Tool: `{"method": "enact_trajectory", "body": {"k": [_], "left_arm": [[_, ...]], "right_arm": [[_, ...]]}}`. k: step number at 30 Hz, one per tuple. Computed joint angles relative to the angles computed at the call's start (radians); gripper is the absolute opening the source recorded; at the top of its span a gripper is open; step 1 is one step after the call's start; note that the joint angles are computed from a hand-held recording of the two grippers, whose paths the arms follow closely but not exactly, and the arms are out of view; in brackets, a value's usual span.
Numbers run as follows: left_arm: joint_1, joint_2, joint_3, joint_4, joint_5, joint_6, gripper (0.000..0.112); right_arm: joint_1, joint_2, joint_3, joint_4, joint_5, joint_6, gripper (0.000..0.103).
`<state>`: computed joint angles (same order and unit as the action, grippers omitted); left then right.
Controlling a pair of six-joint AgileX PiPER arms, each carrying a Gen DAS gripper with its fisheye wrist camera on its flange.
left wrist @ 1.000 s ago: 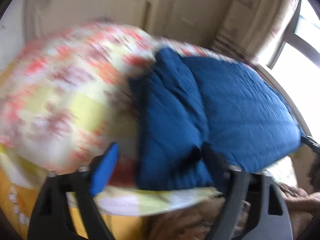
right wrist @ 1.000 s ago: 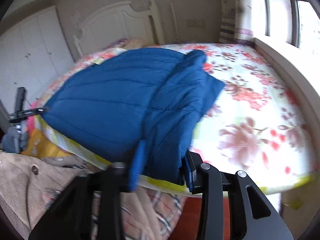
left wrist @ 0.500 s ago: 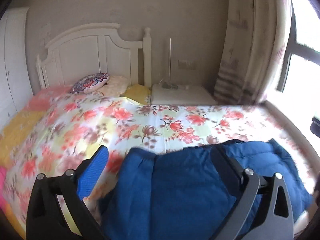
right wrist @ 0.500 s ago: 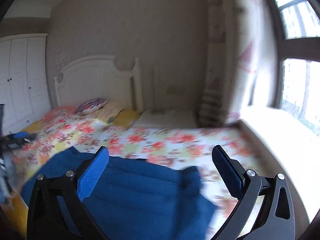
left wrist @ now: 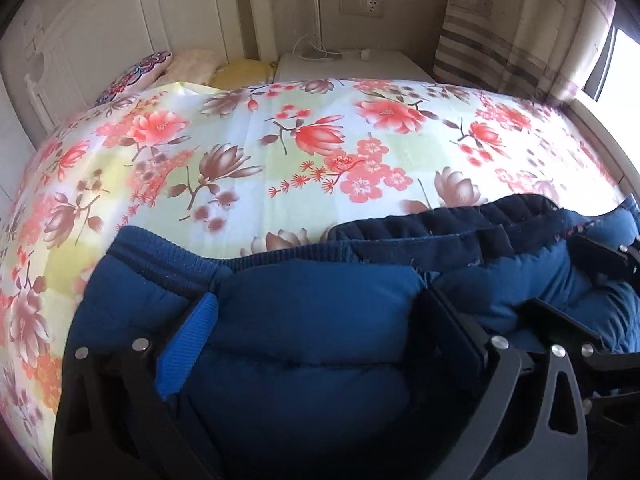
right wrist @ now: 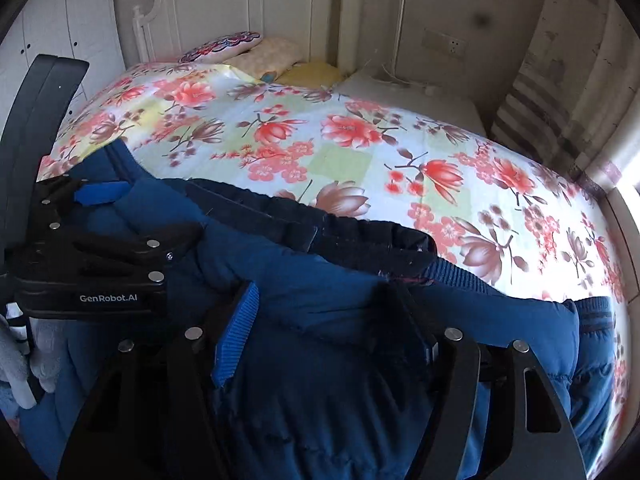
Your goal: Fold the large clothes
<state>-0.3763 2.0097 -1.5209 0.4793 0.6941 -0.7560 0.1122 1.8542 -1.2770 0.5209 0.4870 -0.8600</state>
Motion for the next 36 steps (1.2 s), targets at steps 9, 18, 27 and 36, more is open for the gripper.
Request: {"method": "enact_trajectory", "body": {"k": [9,18,27,36], "left_arm": [[0.001,-0.026,0.039,0.037,-0.036,-0.034,0.101],[0.007,-0.032,0.047,0.014,-0.045,-0.022,0.101],[0.020,-0.040,0.059,-0.030,-0.075,0.006,0.101],[0.008,-0.097,0.018,-0.204,-0.050,0.105,0.094]], "right_arm": [[0.011,-0.032,-0.063,-0.175,0.070,0.145,0.066],[-0.106,0.050,-0.133,-0.118,0.101,0.126,0.068],[-0.374,0.126,-0.209,0.130,0.228,0.025,0.069],[-0.437,0.179,-0.226,0.301,0.288,-0.066,0.069]]}}
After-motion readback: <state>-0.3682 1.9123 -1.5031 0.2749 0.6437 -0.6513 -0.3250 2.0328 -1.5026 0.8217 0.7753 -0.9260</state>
